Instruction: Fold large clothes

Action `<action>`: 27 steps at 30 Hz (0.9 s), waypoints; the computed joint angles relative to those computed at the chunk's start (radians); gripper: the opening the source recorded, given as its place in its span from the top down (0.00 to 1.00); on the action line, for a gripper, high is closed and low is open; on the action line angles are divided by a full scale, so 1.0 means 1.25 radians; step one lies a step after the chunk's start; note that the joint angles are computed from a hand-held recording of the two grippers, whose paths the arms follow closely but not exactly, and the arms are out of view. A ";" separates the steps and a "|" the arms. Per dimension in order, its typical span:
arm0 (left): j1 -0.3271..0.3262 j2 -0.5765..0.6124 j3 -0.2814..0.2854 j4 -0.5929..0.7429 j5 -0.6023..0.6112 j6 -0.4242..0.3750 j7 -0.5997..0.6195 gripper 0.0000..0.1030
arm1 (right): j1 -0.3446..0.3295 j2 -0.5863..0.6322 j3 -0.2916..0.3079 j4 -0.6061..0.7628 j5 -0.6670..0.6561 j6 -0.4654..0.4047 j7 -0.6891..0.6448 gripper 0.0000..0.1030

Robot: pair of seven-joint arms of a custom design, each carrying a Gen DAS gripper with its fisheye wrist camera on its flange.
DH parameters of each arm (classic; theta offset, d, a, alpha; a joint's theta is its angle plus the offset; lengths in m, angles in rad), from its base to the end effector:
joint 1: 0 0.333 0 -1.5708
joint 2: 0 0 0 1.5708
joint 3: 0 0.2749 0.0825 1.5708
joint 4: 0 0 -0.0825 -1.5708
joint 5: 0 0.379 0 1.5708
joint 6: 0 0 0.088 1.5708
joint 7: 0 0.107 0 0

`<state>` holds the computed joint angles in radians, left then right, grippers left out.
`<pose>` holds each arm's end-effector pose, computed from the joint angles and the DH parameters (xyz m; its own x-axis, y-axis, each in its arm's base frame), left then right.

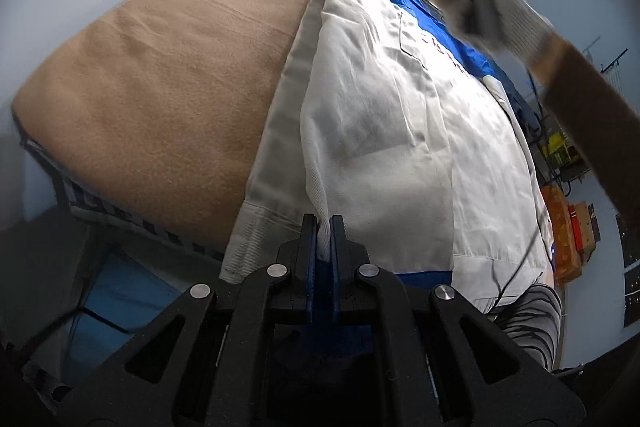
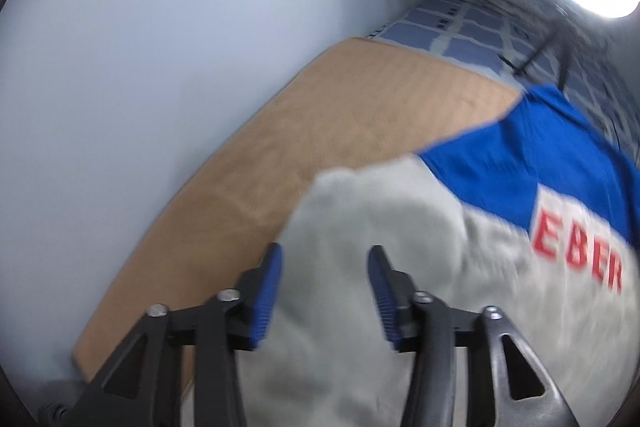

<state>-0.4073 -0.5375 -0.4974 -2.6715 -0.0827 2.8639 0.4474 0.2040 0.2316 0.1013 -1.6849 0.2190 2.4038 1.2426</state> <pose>0.2759 -0.3404 0.4317 0.1124 -0.8676 0.4843 -0.8331 -0.3480 -0.4300 0.6264 0.1936 0.4784 0.4940 -0.8666 -0.0703 -0.7701 -0.3986 -0.4980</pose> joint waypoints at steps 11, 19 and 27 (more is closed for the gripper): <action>-0.002 0.016 0.010 0.004 -0.009 0.005 0.037 0.97 | 0.084 0.290 -0.022 0.392 -0.247 -0.182 0.030 0.62; -0.017 0.027 0.030 -0.004 -0.034 0.023 0.060 0.97 | 0.031 0.274 -0.006 0.405 -0.193 -0.252 -0.091 0.64; -0.011 0.033 0.021 0.008 -0.028 0.012 0.063 0.97 | 0.014 0.246 0.006 0.399 -0.154 -0.311 -0.233 0.64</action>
<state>-0.4211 -0.4966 -0.4710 -2.6609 -0.1179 2.8787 0.5266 0.2221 0.5395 0.1087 -1.1860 0.0269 2.0149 0.9518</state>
